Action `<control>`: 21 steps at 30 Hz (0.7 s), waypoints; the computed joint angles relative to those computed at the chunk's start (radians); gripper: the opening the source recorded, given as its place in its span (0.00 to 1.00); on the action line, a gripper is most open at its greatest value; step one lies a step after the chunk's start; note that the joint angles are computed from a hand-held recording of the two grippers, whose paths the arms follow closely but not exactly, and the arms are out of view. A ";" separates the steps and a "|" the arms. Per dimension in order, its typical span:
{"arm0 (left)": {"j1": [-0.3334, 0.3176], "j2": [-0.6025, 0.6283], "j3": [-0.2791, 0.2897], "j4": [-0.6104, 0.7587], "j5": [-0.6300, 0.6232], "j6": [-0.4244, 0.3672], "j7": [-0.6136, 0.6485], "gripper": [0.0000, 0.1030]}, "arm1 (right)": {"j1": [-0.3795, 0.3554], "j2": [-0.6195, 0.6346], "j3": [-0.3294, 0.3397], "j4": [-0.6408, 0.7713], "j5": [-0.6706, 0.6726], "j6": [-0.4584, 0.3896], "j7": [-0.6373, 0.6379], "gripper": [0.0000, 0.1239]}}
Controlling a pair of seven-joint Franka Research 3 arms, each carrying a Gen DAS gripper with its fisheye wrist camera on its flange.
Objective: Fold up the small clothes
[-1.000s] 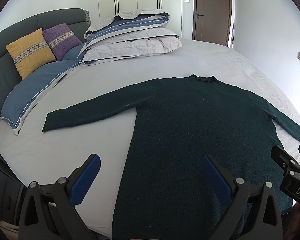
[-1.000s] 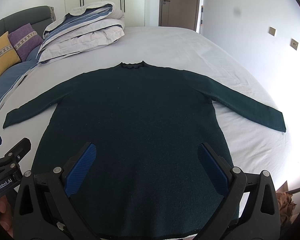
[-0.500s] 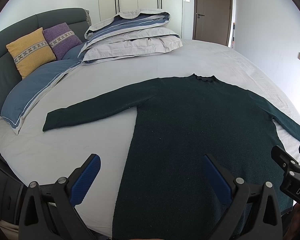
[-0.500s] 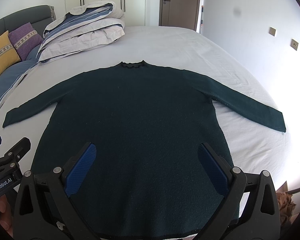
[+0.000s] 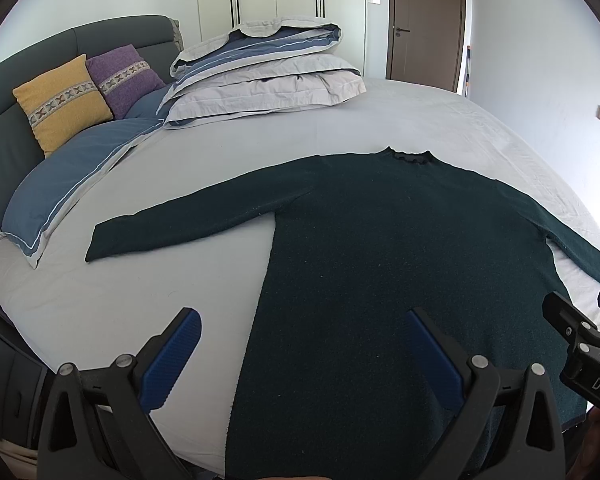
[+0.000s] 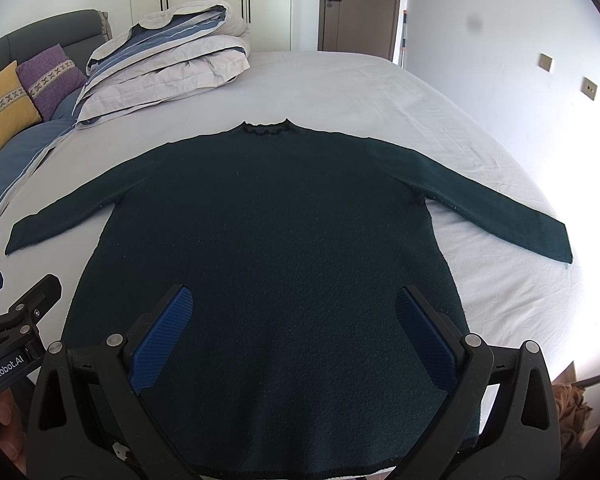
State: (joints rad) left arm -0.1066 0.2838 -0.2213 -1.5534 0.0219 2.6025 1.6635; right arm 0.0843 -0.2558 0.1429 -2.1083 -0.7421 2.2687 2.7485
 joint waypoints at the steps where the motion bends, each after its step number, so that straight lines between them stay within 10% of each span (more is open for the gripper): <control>1: 0.001 0.000 0.000 0.000 -0.001 0.000 0.001 1.00 | 0.000 0.000 0.000 0.000 0.001 -0.001 -0.001 0.83; 21: -0.022 -0.003 0.020 -0.036 0.076 0.069 -0.028 1.00 | -0.023 -0.038 -0.032 -0.068 0.016 0.084 0.016 0.83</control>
